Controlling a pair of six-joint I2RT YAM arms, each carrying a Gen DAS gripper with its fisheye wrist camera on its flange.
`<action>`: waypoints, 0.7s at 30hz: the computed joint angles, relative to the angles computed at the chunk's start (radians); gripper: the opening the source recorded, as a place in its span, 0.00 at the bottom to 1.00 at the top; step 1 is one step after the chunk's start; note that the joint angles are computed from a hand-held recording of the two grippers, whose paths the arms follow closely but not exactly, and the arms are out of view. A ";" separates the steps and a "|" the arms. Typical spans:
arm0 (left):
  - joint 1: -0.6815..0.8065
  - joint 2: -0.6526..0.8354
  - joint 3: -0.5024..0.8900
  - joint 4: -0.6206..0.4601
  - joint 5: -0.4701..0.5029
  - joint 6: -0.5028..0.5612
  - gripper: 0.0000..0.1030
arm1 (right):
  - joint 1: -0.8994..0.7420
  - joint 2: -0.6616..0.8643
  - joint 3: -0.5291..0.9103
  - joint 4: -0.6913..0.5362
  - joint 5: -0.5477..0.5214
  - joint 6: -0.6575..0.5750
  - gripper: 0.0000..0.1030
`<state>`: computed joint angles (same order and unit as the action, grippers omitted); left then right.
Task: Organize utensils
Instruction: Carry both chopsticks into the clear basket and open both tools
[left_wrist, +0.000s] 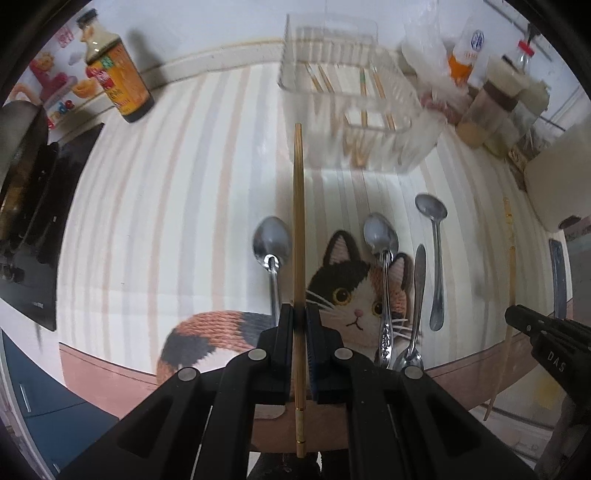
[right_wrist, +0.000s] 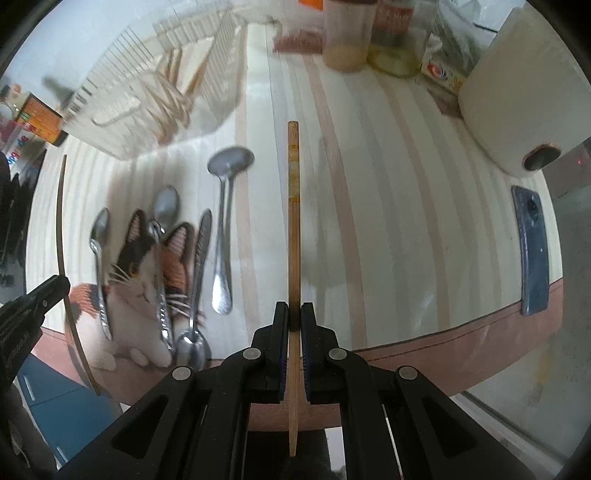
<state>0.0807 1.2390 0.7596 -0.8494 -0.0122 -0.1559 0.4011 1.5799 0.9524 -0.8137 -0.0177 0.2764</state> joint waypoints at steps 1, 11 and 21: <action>0.013 -0.024 0.005 -0.015 -0.004 0.009 0.04 | -0.001 -0.014 0.004 -0.007 -0.001 -0.001 0.06; 0.182 -0.062 0.194 -0.093 0.023 0.100 0.04 | 0.012 -0.055 0.173 -0.091 -0.040 0.018 0.06; 0.175 0.137 0.538 -0.098 0.051 0.098 0.04 | -0.005 0.128 0.580 -0.148 -0.100 -0.004 0.06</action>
